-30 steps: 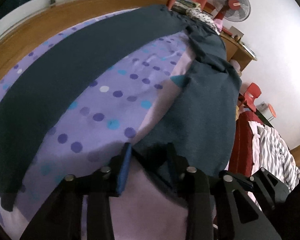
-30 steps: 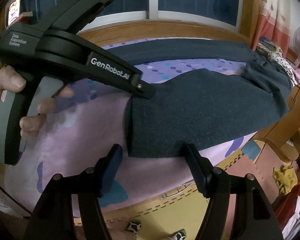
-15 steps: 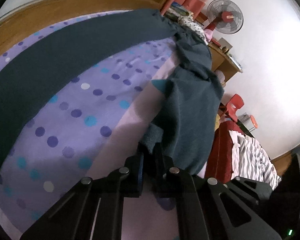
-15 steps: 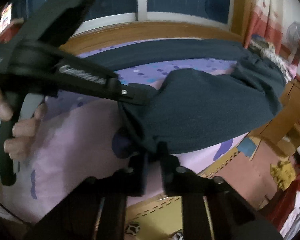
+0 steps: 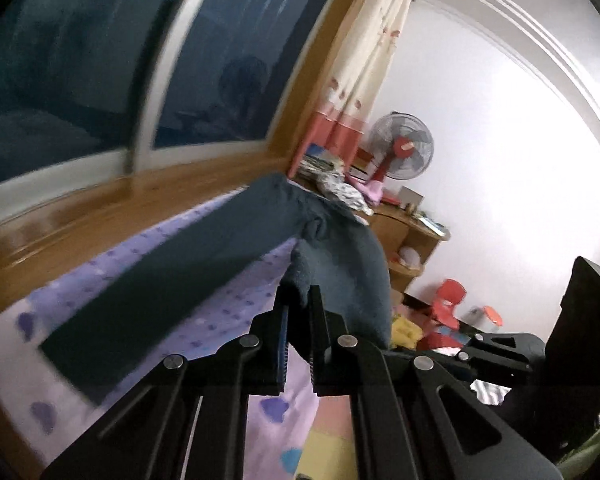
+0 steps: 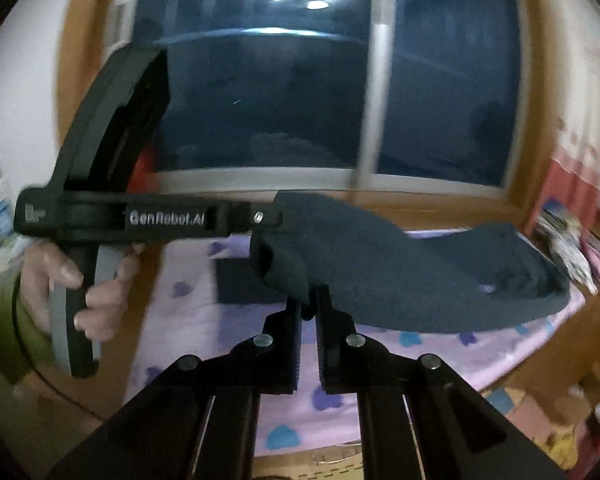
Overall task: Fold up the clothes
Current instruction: 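Lift the grasped edge and fold it over onto the strip with both tools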
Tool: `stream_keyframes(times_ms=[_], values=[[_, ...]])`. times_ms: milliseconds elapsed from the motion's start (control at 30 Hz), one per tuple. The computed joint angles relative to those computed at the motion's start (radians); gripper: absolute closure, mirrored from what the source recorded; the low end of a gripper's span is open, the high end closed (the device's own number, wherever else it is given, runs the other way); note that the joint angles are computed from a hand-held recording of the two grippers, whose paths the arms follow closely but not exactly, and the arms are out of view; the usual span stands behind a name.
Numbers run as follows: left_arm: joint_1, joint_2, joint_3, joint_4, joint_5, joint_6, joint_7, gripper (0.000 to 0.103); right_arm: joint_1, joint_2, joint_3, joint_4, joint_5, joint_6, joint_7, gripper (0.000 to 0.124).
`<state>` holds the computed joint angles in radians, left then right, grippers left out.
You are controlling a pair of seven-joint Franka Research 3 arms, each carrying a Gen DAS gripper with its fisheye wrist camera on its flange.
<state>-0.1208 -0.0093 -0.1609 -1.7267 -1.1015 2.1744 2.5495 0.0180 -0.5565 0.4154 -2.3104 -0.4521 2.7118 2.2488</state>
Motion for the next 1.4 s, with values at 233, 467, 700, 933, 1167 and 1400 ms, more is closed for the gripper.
stream_keyframes(times_ms=[233,467,700,933,1167,1400], values=[[-0.003,-0.063,0.022,-0.195,0.162,0.079,-0.100,0.095,0.163,0.163,-0.061,-0.005,0.099,-0.054,-0.131,0.118],[0.027,0.053,0.013,-0.234,0.331,0.068,-0.267,0.094,0.284,0.317,-0.176,-0.009,0.244,-0.077,-0.253,0.118],[0.035,-0.011,0.002,-0.297,0.470,0.189,-0.284,0.089,0.294,0.302,-0.208,-0.035,0.261,-0.050,-0.268,0.100],[-0.010,-0.043,0.003,-0.276,0.469,0.212,-0.272,0.077,0.201,0.104,-0.223,-0.179,0.267,0.051,-0.256,0.068],[-0.127,-0.004,-0.080,-0.234,0.435,0.337,-0.389,0.077,0.089,-0.077,-0.294,-0.311,0.358,0.094,-0.353,0.068],[-0.237,0.091,-0.165,-0.149,0.523,0.438,-0.556,0.077,0.001,-0.206,-0.413,-0.387,0.422,0.059,-0.547,0.068]])
